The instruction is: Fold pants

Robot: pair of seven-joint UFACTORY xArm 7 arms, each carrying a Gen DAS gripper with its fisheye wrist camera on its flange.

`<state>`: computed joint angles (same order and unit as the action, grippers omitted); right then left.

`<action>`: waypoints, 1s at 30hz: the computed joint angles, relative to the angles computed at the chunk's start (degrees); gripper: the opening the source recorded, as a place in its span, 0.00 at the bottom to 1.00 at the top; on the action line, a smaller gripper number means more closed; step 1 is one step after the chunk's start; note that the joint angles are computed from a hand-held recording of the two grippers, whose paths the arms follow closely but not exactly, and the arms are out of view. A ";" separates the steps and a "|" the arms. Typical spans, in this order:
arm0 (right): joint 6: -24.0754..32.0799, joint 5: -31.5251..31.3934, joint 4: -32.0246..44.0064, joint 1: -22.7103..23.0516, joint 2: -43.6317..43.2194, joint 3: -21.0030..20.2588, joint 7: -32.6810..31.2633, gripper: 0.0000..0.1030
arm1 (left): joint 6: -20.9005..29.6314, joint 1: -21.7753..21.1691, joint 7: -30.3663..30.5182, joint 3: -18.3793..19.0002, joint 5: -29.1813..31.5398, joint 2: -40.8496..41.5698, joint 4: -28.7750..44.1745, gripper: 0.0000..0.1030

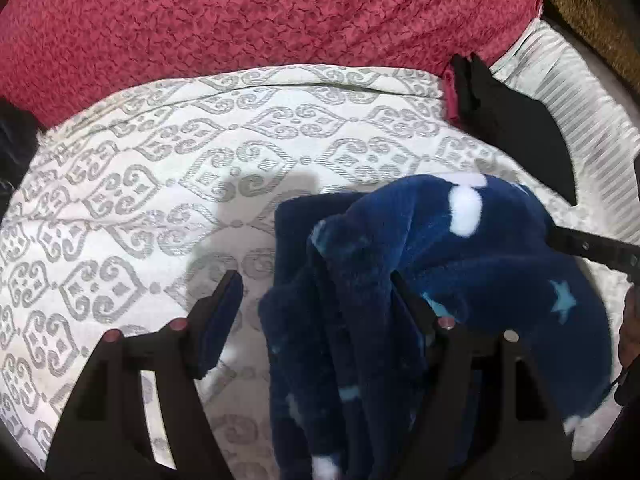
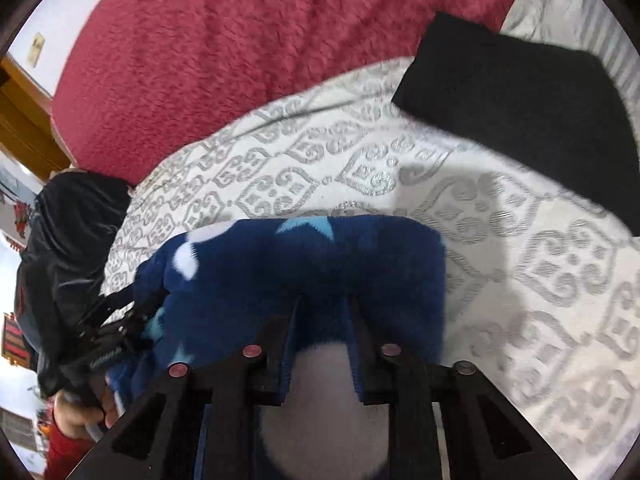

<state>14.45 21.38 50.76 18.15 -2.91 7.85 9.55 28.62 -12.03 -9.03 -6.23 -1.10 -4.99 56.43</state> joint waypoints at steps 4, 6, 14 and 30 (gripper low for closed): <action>1.88 1.84 -6.85 0.20 -9.77 -0.75 0.72 0.68 | 1.11 -0.95 6.10 1.39 -7.85 -3.74 -1.92 0.71; 1.60 -0.68 -11.90 -0.33 -15.21 -0.60 3.74 0.74 | 2.60 -1.60 10.05 2.62 -12.49 -5.63 -3.27 0.72; 5.65 17.16 -15.99 11.62 -16.22 -12.42 -8.61 0.76 | 11.06 -1.63 18.90 4.90 -26.29 -4.59 -3.44 0.83; 11.25 40.84 -11.06 7.93 -9.42 -10.11 -26.40 0.84 | 12.82 0.94 25.14 3.31 -34.42 -0.17 -1.55 0.95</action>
<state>25.70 62.22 39.71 26.08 -12.33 -2.27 -16.85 41.45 -11.09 16.11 -2.92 -35.52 -5.16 54.88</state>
